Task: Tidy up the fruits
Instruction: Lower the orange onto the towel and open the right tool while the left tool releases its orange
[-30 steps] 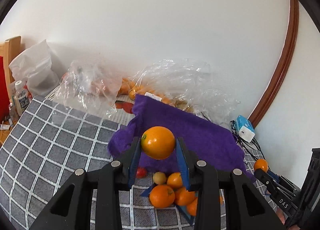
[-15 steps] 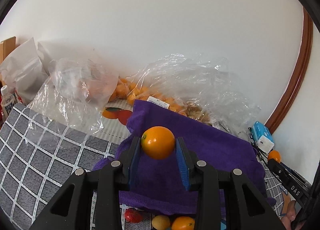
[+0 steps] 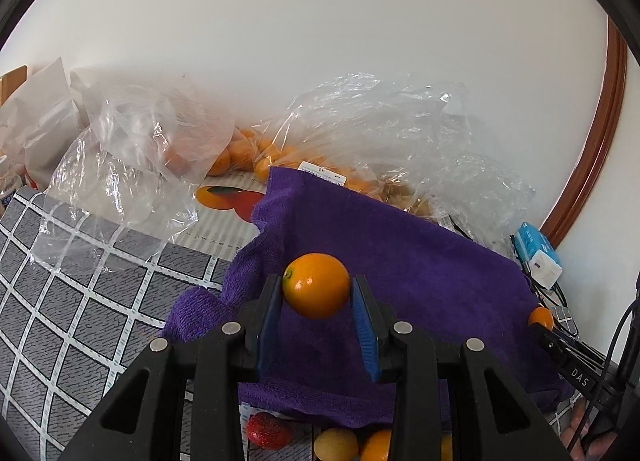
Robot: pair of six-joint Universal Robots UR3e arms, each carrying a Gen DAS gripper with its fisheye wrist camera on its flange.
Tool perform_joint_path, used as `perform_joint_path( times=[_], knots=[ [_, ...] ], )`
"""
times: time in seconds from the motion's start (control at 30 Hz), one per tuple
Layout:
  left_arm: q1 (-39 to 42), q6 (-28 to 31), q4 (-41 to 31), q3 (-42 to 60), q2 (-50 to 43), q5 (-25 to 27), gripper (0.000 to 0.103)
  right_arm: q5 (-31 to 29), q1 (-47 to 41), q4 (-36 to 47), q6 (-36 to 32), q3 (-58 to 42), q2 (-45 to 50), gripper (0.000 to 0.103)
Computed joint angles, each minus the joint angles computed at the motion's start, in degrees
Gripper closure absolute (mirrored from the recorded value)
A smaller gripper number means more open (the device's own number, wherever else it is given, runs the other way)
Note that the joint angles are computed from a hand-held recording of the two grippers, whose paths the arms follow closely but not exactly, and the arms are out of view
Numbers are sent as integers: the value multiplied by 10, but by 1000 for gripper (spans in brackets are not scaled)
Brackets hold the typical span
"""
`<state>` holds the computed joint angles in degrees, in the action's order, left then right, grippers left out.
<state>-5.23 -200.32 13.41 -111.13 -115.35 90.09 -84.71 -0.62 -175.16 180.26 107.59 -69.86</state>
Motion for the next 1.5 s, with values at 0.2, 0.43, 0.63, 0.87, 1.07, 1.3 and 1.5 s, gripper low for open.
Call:
perform_joint_path(
  times=[0.2,0.43,0.63,0.87,1.07,1.3,1.5],
  knots=[
    [-5,18,-46,22,-6,-8,70,-8,14,21,-7,-18,17,72],
    [-15,35,-82,40,-12,-3,70,-41,38,42,-15,-35,35,72],
    [-20,34,-93,46,-15,9,70,-53,45,45,-18,-39,43,72],
    [-27,40,-97,56,-21,23,70,-58,47,44,-21,-39,45,72],
    [-29,38,-100,57,-19,27,70,-59,48,37,-20,-35,43,62],
    [-27,35,-97,57,-20,23,70,-43,37,-13,-6,-3,23,40],
    [-22,32,-80,43,-14,9,66,-42,34,-18,1,-2,23,34]
  ],
)
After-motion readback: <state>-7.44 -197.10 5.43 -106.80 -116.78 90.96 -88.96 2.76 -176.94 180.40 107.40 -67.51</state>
